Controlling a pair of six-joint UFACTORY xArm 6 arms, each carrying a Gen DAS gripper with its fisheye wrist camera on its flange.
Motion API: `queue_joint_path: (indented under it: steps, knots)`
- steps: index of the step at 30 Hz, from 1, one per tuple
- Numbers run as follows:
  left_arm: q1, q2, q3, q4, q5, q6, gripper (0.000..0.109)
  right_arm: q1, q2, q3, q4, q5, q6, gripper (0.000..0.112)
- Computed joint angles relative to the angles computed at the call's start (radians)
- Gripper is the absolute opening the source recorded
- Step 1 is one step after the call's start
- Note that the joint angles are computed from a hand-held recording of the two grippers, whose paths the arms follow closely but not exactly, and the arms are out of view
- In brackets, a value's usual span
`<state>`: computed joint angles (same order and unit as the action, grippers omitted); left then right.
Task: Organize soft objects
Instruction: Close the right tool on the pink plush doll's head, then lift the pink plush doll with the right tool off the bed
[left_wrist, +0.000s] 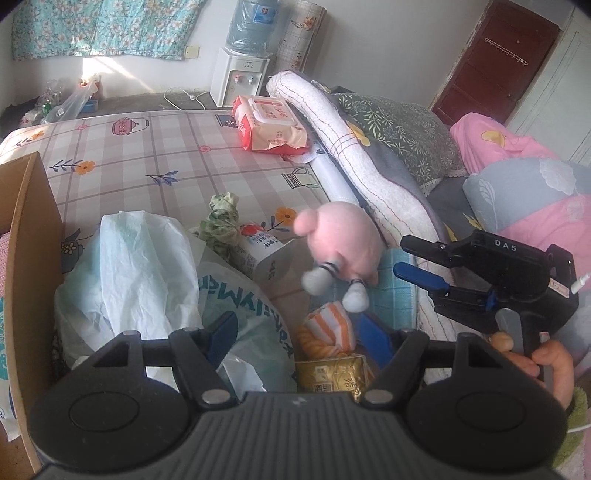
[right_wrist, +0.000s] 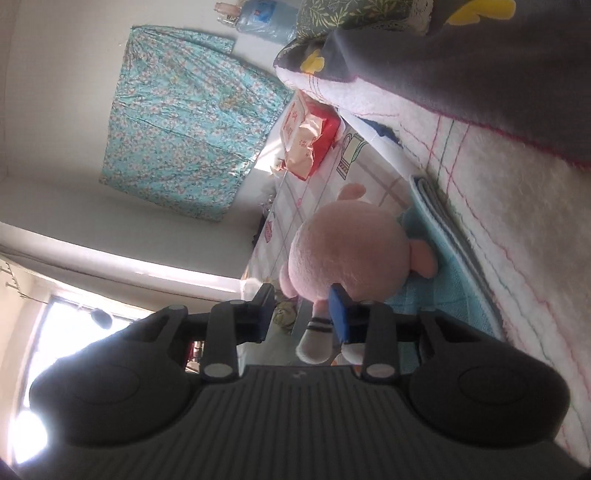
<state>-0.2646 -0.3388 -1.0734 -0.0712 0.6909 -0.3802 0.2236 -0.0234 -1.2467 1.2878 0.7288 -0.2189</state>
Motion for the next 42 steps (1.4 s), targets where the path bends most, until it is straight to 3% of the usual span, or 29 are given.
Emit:
queue_joint_path:
  steps: [3,6,8,11,16,20,23,26,29,34,37,42]
  knots:
    - [-0.023,0.009,0.002,0.013,-0.012,-0.002,0.074,0.033,-0.036,0.024,-0.139,-0.076,0.041,0.033]
    - [-0.033,0.01,0.007,0.018,-0.016,-0.002,0.074,0.059,-0.041,0.003,-0.249,-0.117,0.042,0.041]
    - [-0.029,0.008,0.01,0.011,-0.011,0.0,0.074,0.085,-0.024,-0.035,-0.384,-0.148,0.09,0.06]
    - [-0.012,-0.006,0.022,0.008,-0.011,-0.011,0.074,0.112,0.037,-0.12,-0.507,-0.171,0.124,0.072]
    - [0.031,-0.035,0.042,0.014,-0.007,-0.036,0.074,0.167,0.199,-0.342,-0.816,-0.112,0.156,0.085]
    - [0.066,-0.055,0.058,-0.006,-0.007,-0.035,0.074,0.219,0.301,-0.476,-1.031,-0.051,0.079,0.092]
    - [0.084,-0.059,0.063,-0.022,-0.004,-0.03,0.074,0.247,0.364,-0.549,-1.198,-0.007,0.08,0.093]
    - [0.093,-0.063,0.067,-0.037,-0.003,-0.022,0.074,0.249,0.388,-0.576,-1.268,0.011,0.104,0.093]
    - [0.095,-0.067,0.07,-0.045,-0.008,-0.017,0.074,0.233,0.386,-0.57,-1.285,0.017,0.14,0.085]
    - [0.083,-0.076,0.077,-0.031,-0.02,-0.028,0.074,0.176,0.358,-0.523,-1.104,-0.006,0.18,0.078]
    - [0.072,-0.087,0.082,-0.028,-0.025,-0.031,0.074,0.117,0.296,-0.442,-0.802,-0.031,0.143,0.077]
    - [0.048,-0.114,0.098,-0.022,-0.035,-0.02,0.074,0.029,0.136,-0.242,-0.292,0.052,0.031,0.08]
